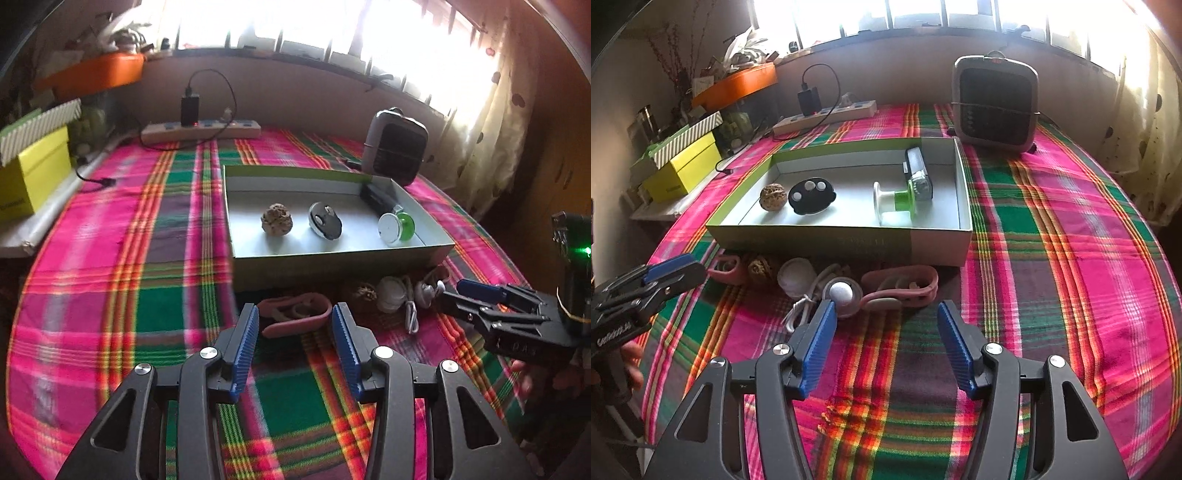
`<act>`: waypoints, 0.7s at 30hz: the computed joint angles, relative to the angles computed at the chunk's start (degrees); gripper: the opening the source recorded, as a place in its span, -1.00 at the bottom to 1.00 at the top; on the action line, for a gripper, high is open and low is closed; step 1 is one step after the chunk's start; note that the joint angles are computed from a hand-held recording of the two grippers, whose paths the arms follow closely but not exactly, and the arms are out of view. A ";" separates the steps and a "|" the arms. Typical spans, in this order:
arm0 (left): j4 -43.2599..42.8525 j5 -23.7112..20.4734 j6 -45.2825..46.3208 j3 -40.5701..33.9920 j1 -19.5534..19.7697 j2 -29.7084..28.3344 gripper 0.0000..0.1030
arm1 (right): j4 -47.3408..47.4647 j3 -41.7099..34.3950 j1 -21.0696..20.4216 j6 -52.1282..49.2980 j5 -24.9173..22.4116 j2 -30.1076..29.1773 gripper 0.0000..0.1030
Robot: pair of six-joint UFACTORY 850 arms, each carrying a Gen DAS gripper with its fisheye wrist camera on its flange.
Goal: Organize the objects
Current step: 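Move the left gripper toward the pink clip and the right toward the pink block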
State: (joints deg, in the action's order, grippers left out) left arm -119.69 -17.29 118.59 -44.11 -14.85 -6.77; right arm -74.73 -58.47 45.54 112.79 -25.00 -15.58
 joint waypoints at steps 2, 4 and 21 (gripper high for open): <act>3.82 -0.33 -3.51 -0.97 0.09 -0.92 -0.22 | -0.21 0.04 -0.13 0.12 0.40 0.04 0.12; 5.47 -0.09 -5.29 -1.56 -0.08 -1.43 -0.22 | -2.68 0.63 -0.26 2.43 1.32 0.56 0.12; 18.62 -1.89 -15.05 -3.72 -0.74 -3.23 -0.22 | -1.74 0.27 -0.93 1.45 2.71 0.32 0.12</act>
